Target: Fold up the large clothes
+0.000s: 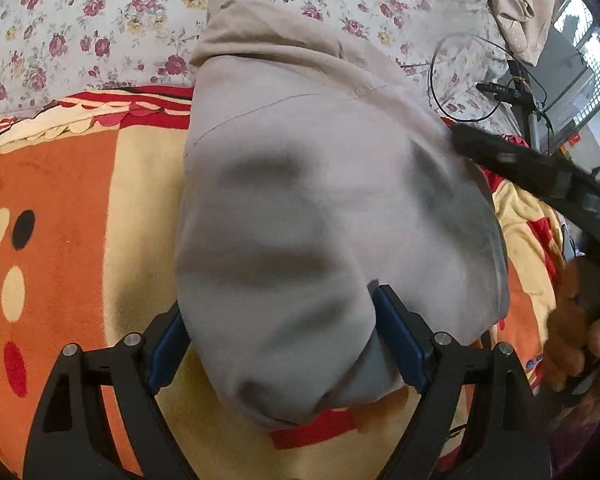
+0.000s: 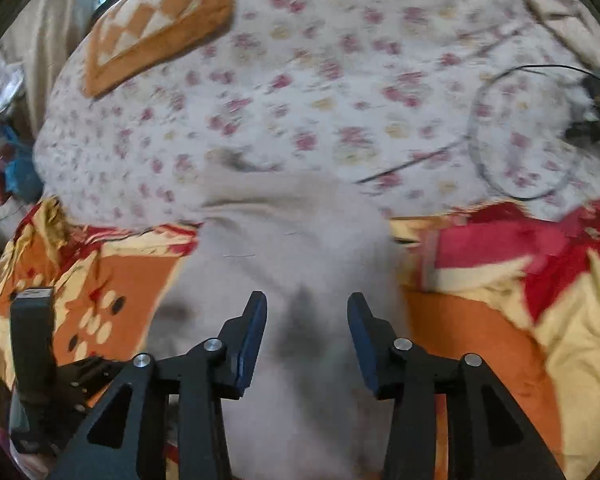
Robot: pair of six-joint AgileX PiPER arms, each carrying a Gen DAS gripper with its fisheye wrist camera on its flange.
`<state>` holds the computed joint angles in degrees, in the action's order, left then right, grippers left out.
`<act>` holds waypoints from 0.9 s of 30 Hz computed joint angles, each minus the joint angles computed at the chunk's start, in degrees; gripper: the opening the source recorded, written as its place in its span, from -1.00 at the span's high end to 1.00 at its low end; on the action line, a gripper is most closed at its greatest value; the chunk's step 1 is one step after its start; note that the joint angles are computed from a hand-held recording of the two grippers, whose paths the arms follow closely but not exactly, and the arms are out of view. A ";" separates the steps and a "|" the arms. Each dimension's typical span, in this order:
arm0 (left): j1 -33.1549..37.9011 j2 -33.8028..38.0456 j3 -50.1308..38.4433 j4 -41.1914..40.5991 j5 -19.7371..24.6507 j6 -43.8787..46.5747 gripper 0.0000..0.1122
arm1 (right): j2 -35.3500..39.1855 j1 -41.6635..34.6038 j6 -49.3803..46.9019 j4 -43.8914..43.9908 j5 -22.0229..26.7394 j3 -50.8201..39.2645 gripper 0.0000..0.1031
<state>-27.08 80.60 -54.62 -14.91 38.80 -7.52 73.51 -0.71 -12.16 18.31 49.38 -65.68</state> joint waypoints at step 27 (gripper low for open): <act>11.79 11.41 -7.30 -24.29 7.06 25.85 -0.57 | 18.43 -19.96 -30.55 29.32 10.87 2.13 -0.64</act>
<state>-15.29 92.00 -61.92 -39.20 45.85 18.33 91.94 -20.67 -42.70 47.63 60.25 -63.55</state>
